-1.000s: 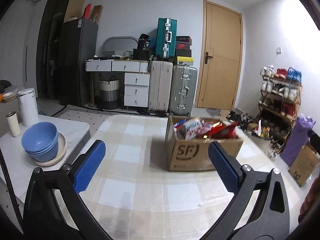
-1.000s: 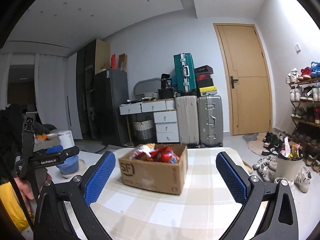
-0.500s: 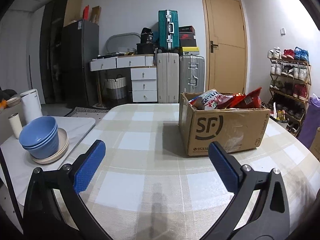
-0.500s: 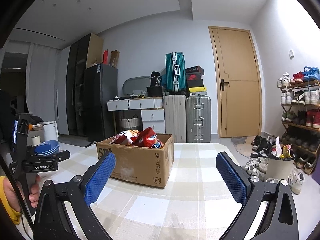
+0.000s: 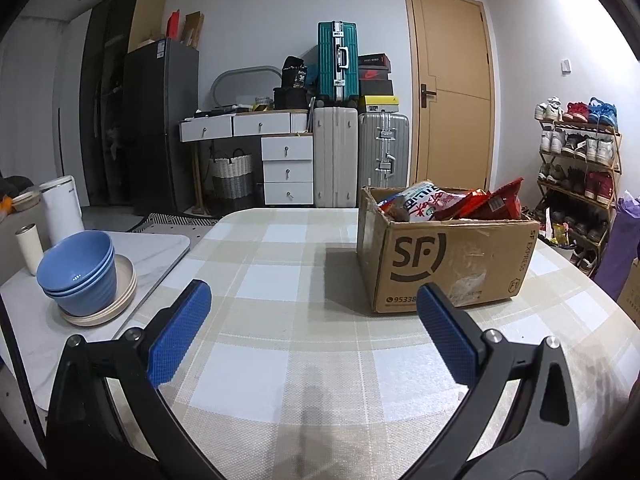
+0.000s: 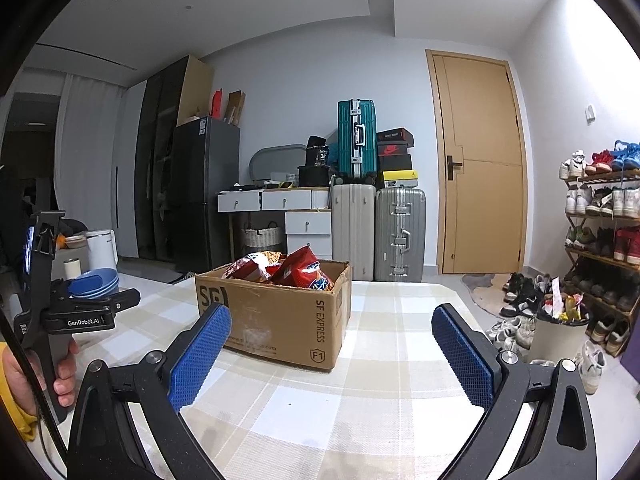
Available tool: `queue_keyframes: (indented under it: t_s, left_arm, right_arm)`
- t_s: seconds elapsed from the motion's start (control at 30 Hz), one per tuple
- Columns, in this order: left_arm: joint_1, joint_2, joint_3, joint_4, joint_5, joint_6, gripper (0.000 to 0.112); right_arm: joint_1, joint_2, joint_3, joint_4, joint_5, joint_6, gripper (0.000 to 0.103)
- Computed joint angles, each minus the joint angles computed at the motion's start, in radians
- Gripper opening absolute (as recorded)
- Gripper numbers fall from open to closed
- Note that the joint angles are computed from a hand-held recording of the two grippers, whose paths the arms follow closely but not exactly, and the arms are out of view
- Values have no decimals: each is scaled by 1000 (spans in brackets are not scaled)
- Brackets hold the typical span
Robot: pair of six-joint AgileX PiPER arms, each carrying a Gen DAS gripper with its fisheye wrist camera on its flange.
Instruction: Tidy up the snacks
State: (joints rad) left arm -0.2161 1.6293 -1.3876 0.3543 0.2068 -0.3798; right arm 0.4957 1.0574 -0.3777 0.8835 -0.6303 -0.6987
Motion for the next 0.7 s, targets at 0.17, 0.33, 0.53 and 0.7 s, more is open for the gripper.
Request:
queue_keyframes:
  t_s: [0.17,0.33,0.53,0.7]
  left_arm:
    - [16,-43,20,-195,14,194,103]
    - [13,-47,34,-190,-3,196,103]
    - [15,-59,49,-243,-10,241,103]
    - [19,-65,52,-265,-9,264,103]
  right_arm:
    - [3,-1,4,14,-13,7,102]
    - [9,-11,8,29,-19,-4,102]
    - [20,-11,12,50,-43,-7,102]
    - [23,-12,12,56,-43,-16,102]
